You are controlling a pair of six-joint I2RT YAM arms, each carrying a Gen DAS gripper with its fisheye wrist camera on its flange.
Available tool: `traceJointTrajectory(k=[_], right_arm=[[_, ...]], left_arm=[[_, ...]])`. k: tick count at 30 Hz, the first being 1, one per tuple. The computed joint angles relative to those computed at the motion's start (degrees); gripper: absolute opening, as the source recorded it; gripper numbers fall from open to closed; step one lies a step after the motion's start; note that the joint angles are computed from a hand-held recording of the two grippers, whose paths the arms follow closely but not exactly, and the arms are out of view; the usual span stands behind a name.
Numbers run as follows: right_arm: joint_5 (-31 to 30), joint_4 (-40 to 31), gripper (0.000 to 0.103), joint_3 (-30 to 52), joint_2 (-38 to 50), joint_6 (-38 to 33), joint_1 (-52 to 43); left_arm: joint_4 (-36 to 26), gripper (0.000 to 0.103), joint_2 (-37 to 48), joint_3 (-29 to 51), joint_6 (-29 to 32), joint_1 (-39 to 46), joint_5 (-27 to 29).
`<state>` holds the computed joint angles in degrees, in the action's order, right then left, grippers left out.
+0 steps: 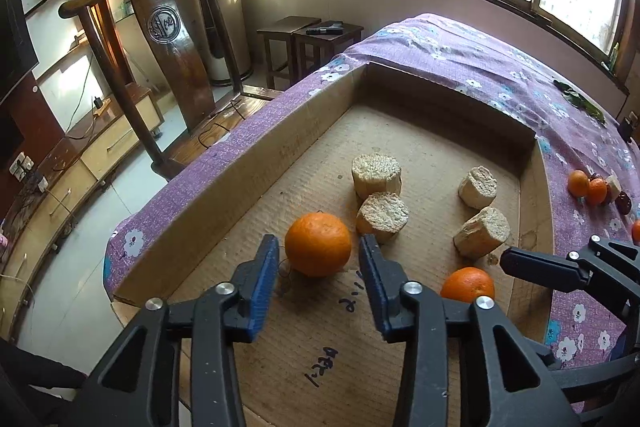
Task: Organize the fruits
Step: 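Carry both oranges into the cardboard box and open both grippers, then move both grippers back toward the remaining fruit on the tablecloth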
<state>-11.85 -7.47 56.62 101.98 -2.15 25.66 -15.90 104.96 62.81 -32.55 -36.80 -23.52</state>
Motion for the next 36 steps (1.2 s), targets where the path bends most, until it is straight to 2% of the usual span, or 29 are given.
traceJointTrajectory(k=[1, 3, 5, 9, 12, 15, 27, 36], right_arm=[[-0.1, 0.1, 0.055, -0.6, -0.8, 0.0, -0.3], [-0.8, 0.3, 0.058, -2.2, -2.8, 0.1, -0.9], [-0.8, 0.3, 0.063, -3.5, -4.7, 0.1, -1.6], [-0.6, 0.3, 0.063, -5.8, -8.0, 0.4, -2.9], [-0.8, 0.4, 0.064, -7.8, -10.7, 0.5, -4.4], [-0.4, 0.5, 0.070, -10.3, -13.9, 0.7, -6.1], [-1.6, -0.9, 0.077, -18.0, -23.7, 0.9, -18.3], [-5.8, -2.8, 0.078, -21.1, -26.2, -3.2, -32.8]], left_arm=[[0.3, 0.057, -0.2, -0.2, -0.2, -0.2, -0.3], [0.7, 0.064, -0.9, -0.6, -0.5, -0.8, -1.3], [0.2, 0.065, -1.1, -0.3, -0.5, -1.6, -2.4], [-0.2, 0.072, -1.7, 0.1, -0.8, -3.4, -3.6], [-0.7, 0.073, -1.9, 1.0, -1.1, -5.0, -4.6], [-1.2, 0.083, -1.8, 2.2, -1.7, -6.5, -4.8], [-4.1, 0.084, 4.7, 12.4, -1.3, -13.8, -4.6], [-6.7, 0.084, 13.0, 24.2, 1.4, -17.2, -2.8]])
